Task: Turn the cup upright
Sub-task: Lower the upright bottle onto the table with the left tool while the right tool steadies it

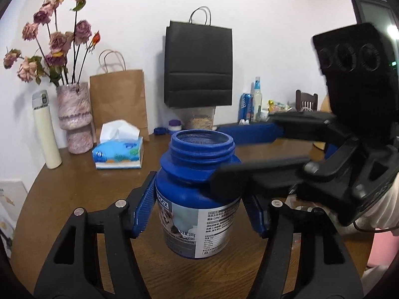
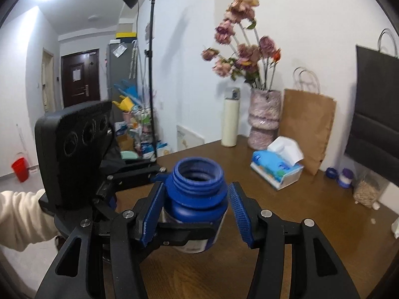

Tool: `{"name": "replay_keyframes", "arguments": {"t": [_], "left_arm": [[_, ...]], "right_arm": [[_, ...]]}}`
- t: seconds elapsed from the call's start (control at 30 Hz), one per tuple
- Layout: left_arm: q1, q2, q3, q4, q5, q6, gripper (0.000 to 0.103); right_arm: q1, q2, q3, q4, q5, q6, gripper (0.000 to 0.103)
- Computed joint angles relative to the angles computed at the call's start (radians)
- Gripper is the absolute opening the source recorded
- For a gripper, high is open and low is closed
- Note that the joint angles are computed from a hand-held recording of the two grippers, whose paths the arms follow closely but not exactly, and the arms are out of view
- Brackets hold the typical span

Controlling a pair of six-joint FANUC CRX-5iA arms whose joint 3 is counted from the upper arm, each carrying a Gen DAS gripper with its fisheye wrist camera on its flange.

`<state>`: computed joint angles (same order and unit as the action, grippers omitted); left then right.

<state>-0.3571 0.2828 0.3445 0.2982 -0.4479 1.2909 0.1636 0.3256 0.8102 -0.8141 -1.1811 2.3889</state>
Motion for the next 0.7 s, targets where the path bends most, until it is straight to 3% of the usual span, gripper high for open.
{"name": "replay_keyframes", "arguments": {"t": [0.1,0.23,0.3,0.43,0.5,0.57,0.7], "left_arm": [[0.002,-0.004,-0.016,-0.002,0.011,0.018,0.06],[0.001,-0.009,-0.024,-0.013,0.009,0.054,0.06],[-0.004,-0.014,-0.016,-0.063,-0.003,0.112,0.06],[-0.016,-0.046,-0.075,-0.059,0.034,0.141,0.06],[-0.031,-0.034,-0.041,-0.145,-0.025,0.222,0.061],[-0.026,-0.014,-0.036,-0.085,-0.075,0.201,0.06],[-0.027,0.017,0.003,-0.069,-0.172,0.217,0.06]], "right_arm": [[0.003,-0.007,-0.013,0.0,0.009,0.02,0.058],[-0.009,0.041,0.045,-0.009,-0.069,-0.037,0.059],[-0.013,0.02,0.016,-0.006,-0.057,-0.045,0.059],[-0.039,-0.031,-0.089,-0.047,-0.036,-0.043,0.06],[-0.046,-0.033,-0.112,-0.047,-0.043,-0.064,0.061],[-0.039,-0.019,-0.11,-0.016,-0.07,-0.098,0.06],[-0.039,0.003,-0.094,-0.009,-0.131,-0.126,0.06]]}}
